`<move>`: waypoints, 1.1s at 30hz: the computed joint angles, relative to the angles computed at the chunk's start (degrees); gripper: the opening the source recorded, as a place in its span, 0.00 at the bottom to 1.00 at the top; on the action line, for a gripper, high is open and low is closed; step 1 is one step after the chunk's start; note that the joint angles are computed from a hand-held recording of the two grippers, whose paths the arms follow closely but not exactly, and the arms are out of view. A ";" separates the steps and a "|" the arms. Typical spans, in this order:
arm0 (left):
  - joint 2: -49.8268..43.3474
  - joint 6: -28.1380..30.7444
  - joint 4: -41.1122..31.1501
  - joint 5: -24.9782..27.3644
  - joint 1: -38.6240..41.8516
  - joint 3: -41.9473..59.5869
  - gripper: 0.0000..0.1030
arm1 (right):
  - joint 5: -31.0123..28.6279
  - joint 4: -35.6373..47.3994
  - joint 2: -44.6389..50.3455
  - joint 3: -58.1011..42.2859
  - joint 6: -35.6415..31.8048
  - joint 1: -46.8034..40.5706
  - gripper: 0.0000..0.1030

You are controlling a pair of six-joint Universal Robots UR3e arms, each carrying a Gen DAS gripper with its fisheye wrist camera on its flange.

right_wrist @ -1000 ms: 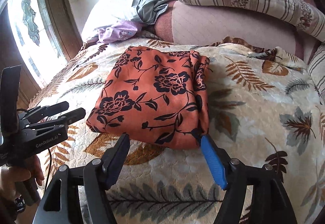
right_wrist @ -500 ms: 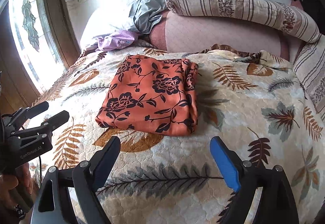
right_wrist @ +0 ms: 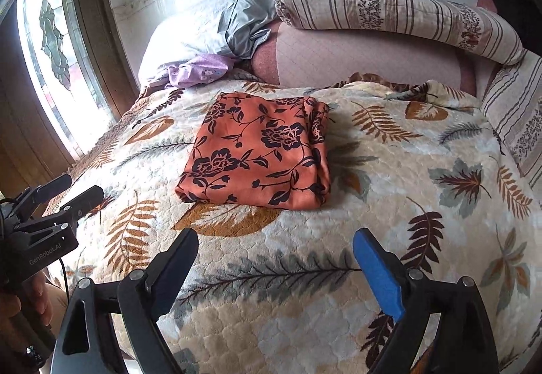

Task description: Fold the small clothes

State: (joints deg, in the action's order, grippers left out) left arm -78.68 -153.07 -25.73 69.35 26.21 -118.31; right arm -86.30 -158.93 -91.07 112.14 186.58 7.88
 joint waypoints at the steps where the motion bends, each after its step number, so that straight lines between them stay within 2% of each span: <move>1: 0.70 0.01 -0.57 -0.11 0.33 -0.17 0.77 | -0.57 0.21 -0.52 0.03 0.20 0.43 0.93; 5: 3.51 0.54 -3.87 -2.36 2.47 -0.57 0.77 | -2.53 1.51 -2.19 -0.13 1.24 2.11 0.97; 11: 5.90 1.41 -5.76 -2.47 2.83 -0.81 0.77 | -3.78 3.90 -4.33 -0.27 2.00 2.88 0.99; 23: 7.41 1.73 -9.75 -2.75 3.13 0.53 0.77 | -2.86 5.70 -7.14 -0.28 2.57 2.66 1.00; 33: 4.96 0.49 -9.35 -2.13 1.76 2.23 0.77 | -3.28 5.51 -6.20 -0.86 2.66 2.61 1.00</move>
State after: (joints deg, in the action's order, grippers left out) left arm -73.73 -152.58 -35.08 67.22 27.97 -116.08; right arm -89.58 -153.42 -97.27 111.28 189.24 10.49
